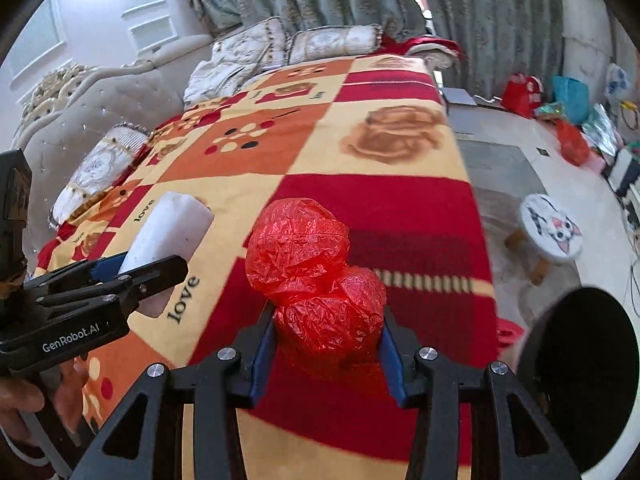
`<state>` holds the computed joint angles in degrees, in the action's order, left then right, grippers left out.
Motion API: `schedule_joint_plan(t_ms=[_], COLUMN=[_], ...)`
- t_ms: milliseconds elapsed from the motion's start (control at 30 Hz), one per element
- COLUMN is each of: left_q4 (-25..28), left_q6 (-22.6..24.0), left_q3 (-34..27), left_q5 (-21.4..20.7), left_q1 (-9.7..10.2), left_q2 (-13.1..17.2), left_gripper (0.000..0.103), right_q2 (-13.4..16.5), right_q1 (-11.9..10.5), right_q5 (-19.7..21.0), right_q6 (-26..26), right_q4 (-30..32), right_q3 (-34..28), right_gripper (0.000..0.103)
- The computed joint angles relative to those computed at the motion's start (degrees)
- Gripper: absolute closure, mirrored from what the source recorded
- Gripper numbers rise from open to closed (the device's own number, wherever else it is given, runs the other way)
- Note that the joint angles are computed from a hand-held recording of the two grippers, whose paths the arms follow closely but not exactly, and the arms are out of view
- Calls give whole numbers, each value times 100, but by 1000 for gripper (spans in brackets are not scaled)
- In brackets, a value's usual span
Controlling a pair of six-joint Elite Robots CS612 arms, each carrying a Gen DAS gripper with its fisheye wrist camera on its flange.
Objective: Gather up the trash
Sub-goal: 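Carry the foam block and red bag over the black bin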
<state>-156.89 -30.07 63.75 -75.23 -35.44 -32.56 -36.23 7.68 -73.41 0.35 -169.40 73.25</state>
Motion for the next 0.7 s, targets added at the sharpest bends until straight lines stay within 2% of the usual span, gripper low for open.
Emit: schedule_joint_plan(t_ms=[267, 700], left_q4=[-49, 129], left_q6=[227, 613], left_q3=[-127, -680], left_q5=[6, -154], left_q1=[-197, -428], left_q2=[49, 305], left_gripper=[46, 46], right_q2=[-279, -537], right_q1=[-185, -476], right_q5=[-70, -319], right_q6=[399, 873], right_q4=[-458, -829], right_q3=[618, 1153], right_gripper=[58, 58])
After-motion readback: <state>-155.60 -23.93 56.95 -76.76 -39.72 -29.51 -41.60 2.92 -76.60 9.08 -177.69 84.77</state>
